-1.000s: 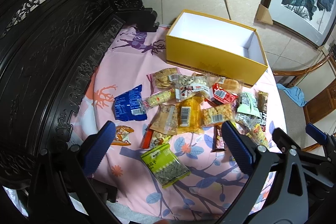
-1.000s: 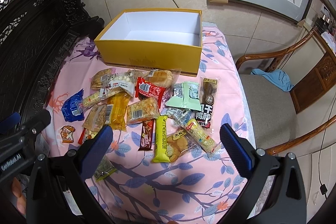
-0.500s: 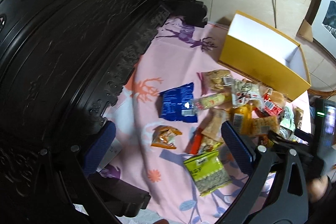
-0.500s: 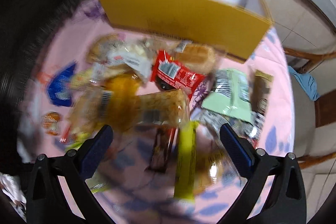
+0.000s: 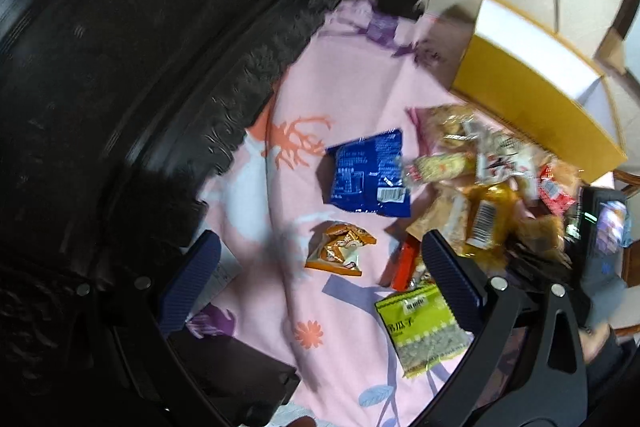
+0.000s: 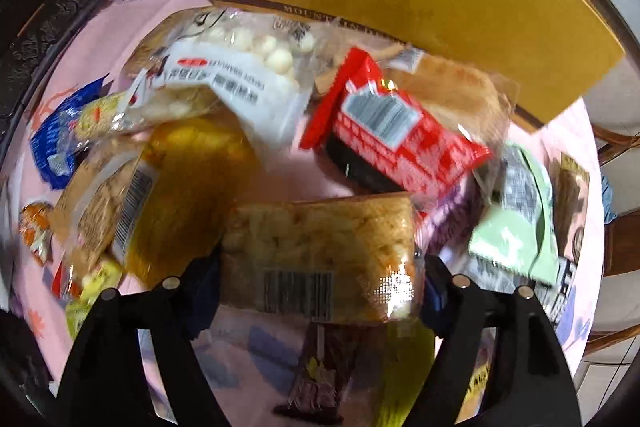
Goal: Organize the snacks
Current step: 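Grasp the blue snack bag with the left tool while the right tool grasps a cracker pack, then carry both packs into the yellow box and open both tools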
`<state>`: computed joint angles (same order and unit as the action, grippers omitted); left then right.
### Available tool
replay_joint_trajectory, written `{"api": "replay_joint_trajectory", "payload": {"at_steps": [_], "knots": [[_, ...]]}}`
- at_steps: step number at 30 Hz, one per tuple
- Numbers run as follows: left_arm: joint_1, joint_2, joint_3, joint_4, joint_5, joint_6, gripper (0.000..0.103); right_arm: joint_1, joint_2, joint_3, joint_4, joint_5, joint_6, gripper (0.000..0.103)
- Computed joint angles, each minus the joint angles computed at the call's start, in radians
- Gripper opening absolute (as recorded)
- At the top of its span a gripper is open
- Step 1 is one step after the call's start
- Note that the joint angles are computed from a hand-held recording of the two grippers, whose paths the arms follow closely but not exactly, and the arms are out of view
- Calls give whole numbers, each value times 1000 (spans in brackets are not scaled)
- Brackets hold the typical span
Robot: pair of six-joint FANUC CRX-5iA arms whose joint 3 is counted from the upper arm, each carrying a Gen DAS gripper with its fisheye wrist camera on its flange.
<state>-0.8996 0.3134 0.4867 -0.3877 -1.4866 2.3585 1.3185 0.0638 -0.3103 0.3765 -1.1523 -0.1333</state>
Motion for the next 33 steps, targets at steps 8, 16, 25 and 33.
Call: {"api": "replay_joint_trajectory", "payload": {"at_steps": [8,16,25,33], "knots": [[37,234,127,5,1,-105,101,77,-80,-43,-47,-12,-49,79],[84,329,175,66,70,-216,101,82,-123,-82,-61,14,-107,80],[130,305,120,163,206,-240,101,36,-79,-47,-70,40,-42,80],[170,366,159,196,206,-143,101,16,-30,-15,-58,21,12,80]]}}
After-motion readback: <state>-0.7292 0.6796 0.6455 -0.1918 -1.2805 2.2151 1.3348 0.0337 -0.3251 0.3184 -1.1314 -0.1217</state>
